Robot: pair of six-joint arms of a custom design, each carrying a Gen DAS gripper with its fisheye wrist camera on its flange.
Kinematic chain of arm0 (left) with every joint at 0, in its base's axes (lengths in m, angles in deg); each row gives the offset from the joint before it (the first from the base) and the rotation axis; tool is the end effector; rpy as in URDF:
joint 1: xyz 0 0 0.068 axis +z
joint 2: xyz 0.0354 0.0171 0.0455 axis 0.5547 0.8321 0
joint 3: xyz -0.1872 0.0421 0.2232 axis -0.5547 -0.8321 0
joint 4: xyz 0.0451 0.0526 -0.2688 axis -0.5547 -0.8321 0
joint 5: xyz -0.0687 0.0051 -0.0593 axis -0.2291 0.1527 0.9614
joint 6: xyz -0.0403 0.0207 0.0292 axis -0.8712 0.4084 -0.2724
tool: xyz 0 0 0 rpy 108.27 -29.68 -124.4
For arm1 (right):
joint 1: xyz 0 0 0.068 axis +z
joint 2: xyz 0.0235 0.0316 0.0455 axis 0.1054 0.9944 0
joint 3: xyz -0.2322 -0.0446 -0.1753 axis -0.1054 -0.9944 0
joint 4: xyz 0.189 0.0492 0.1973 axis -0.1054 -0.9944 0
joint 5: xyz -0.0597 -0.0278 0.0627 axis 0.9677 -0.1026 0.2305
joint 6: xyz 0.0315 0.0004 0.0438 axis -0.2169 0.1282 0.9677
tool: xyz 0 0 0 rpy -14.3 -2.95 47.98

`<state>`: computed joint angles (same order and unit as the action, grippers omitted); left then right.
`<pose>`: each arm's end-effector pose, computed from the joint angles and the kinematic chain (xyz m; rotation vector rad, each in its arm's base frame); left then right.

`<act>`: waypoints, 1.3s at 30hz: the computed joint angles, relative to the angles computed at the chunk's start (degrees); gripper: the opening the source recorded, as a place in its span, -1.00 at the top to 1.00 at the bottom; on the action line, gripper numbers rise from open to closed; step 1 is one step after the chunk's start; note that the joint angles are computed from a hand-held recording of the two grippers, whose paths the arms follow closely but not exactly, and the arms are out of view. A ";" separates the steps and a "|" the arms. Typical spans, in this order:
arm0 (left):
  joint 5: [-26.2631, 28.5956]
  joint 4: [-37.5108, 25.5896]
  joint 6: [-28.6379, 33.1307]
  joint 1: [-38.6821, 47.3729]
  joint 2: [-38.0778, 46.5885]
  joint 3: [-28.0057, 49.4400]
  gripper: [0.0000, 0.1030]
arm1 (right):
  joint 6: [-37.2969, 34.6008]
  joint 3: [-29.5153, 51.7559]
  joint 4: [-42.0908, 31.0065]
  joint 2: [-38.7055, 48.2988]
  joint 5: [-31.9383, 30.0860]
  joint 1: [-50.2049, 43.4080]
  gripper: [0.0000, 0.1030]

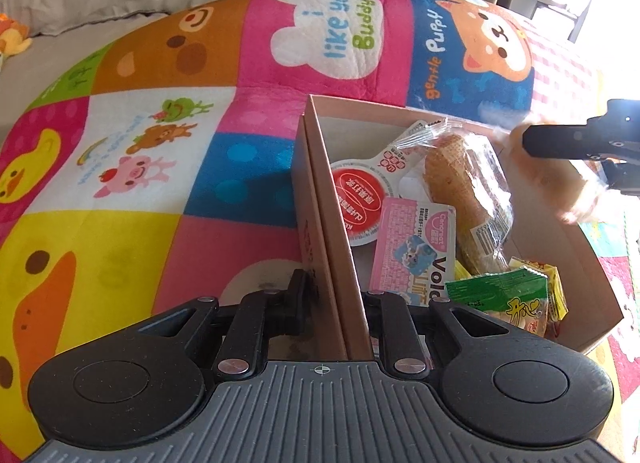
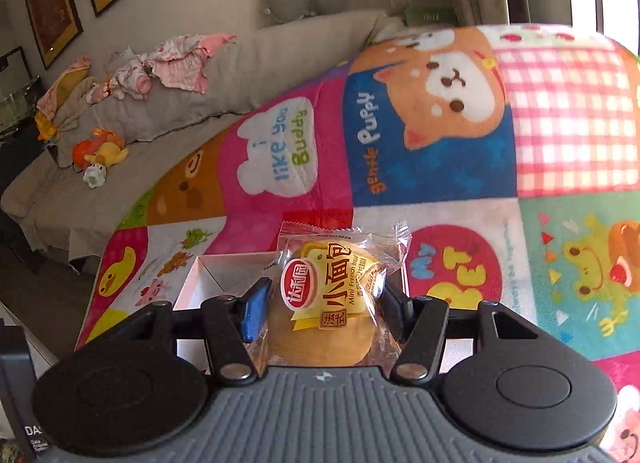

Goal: Organize objects
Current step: 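Carry the bread-bun packet over the pink box and lower it in, then open the right gripper and lift it away from the box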

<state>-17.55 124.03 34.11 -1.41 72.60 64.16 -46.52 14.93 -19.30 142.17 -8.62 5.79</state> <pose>0.1838 -0.1222 0.0024 0.0907 2.4228 -0.3075 0.2167 0.0080 0.0515 0.0354 2.3223 0.3633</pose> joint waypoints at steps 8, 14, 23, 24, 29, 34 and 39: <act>0.91 1.51 -0.67 0.50 0.90 0.09 0.60 | -3.20 -3.11 7.59 0.70 1.72 -1.23 -0.31; 1.36 1.71 -1.57 0.67 1.03 0.18 0.60 | 3.82 3.83 -0.33 5.09 -2.80 0.39 -0.02; 0.92 2.47 -1.54 0.25 1.64 0.26 0.60 | 1.27 1.72 15.30 16.18 9.04 3.85 0.03; 0.55 2.21 -1.72 -0.06 1.58 0.39 0.60 | 1.65 1.22 15.74 15.79 7.47 2.65 0.02; -0.13 0.24 -1.97 -0.89 1.03 1.58 0.62 | 2.19 1.08 15.22 12.02 4.96 3.11 0.02; -0.65 -0.02 -2.09 -1.56 1.29 2.24 0.63 | -0.78 5.85 5.92 11.83 9.62 9.86 0.02; -0.53 1.45 -1.92 -1.90 2.26 2.17 0.64 | -0.44 5.08 8.09 13.08 11.56 7.97 0.08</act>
